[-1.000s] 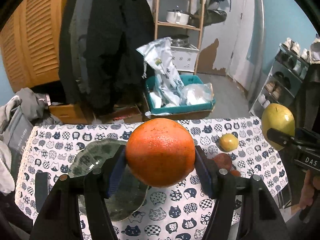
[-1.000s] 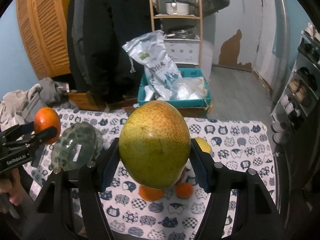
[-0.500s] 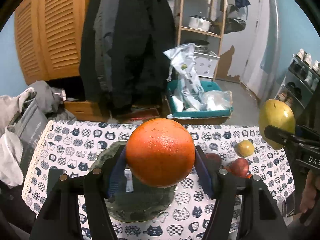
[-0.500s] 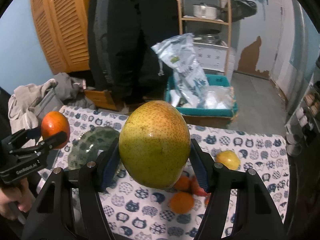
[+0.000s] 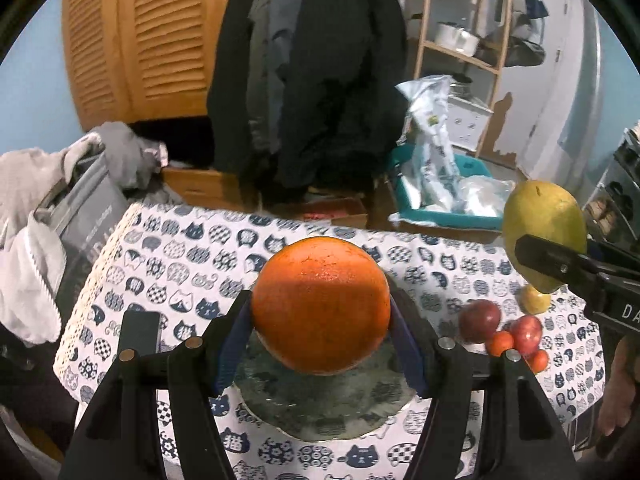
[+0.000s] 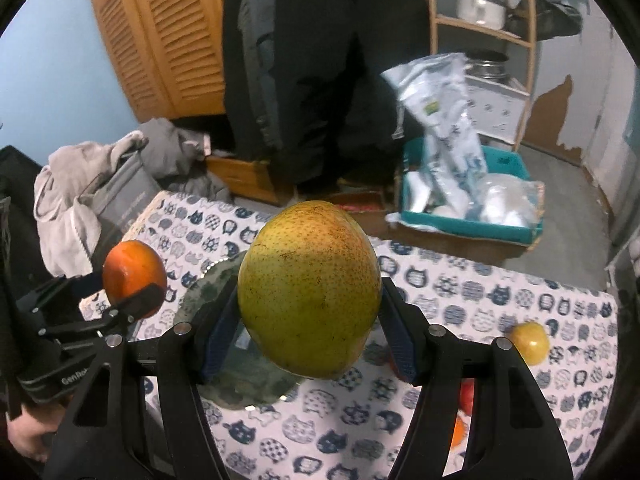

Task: Organize fruits
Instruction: 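Carry the pear in the right tool and the orange in the left tool to the green glass bowl, then lower the pear and orange into the bowl and open both tools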

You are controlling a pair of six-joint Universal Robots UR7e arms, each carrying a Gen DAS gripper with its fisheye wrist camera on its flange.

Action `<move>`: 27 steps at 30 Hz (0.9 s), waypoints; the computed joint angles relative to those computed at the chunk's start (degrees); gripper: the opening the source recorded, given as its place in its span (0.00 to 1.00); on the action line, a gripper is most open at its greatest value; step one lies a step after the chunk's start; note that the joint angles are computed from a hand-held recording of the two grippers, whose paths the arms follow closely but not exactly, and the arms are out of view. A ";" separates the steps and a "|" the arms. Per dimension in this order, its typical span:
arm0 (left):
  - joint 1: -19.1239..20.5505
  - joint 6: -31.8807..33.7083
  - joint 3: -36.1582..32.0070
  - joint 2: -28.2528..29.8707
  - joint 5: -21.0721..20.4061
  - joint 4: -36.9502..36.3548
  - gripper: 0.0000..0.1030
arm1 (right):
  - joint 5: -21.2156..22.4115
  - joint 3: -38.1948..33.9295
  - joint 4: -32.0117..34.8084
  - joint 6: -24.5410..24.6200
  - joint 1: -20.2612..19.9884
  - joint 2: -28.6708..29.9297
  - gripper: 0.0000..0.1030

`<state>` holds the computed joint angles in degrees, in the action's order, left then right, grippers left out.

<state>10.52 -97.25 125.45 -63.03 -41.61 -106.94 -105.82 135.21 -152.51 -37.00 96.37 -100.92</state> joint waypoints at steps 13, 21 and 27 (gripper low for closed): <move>7.24 1.83 7.37 -1.39 -5.85 -9.64 0.66 | -4.65 1.30 -5.81 2.17 0.47 14.29 0.65; 11.78 5.13 9.62 0.92 -9.29 -16.51 0.66 | -7.47 1.60 -6.83 2.40 -1.50 20.71 0.65; 14.71 7.42 10.64 2.81 -11.90 -21.17 0.66 | -8.64 1.55 -7.05 2.78 -2.94 23.34 0.65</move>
